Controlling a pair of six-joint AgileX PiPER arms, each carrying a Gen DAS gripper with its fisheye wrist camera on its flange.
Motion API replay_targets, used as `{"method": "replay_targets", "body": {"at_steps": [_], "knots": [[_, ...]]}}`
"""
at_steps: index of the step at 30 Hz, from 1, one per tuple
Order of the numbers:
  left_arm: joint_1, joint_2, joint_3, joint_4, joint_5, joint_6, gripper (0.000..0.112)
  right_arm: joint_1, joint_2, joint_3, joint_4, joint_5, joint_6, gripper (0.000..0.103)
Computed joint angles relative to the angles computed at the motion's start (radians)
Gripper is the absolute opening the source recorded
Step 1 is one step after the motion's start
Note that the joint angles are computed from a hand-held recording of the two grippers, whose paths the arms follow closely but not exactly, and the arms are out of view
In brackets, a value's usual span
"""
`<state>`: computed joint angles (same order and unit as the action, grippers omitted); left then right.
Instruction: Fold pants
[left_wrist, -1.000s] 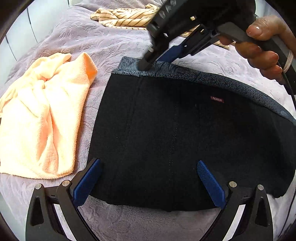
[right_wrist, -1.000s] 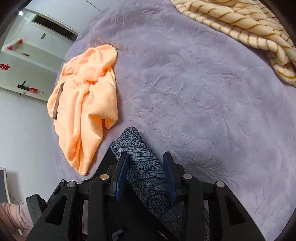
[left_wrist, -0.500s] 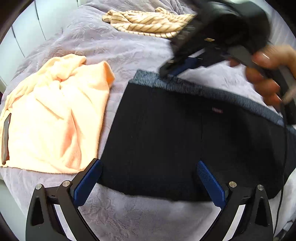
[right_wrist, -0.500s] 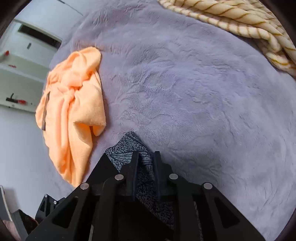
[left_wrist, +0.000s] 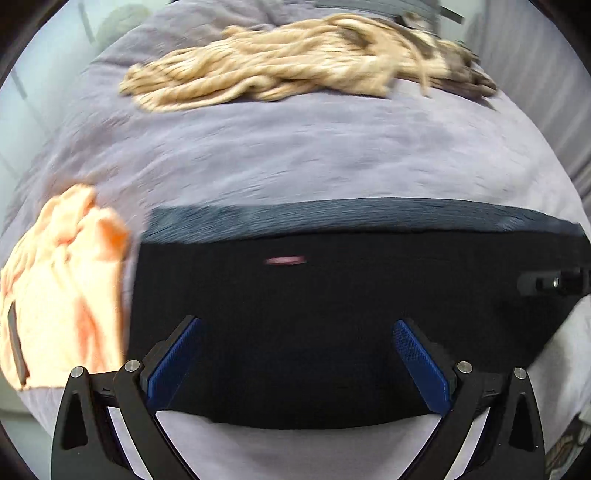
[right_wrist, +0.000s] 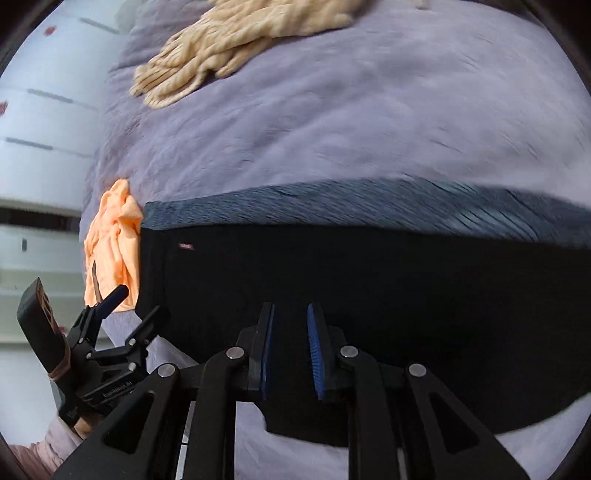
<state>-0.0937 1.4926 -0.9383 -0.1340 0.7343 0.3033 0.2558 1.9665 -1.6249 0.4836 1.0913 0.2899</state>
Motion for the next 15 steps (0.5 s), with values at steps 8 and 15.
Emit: {"method": "replay_targets", "body": {"at_steps": [8,15], "knots": [[-0.509,0.210,-0.288,0.142,0.105,-0.424,0.103,-0.464,-0.510,0.627,0.000,-0.064,-0.104,0.032],[-0.660,0.436,-0.584,0.236,0.194,-0.646,0.103,-1.112,-0.570,0.747,0.051,-0.041,-0.340,0.034]]}}
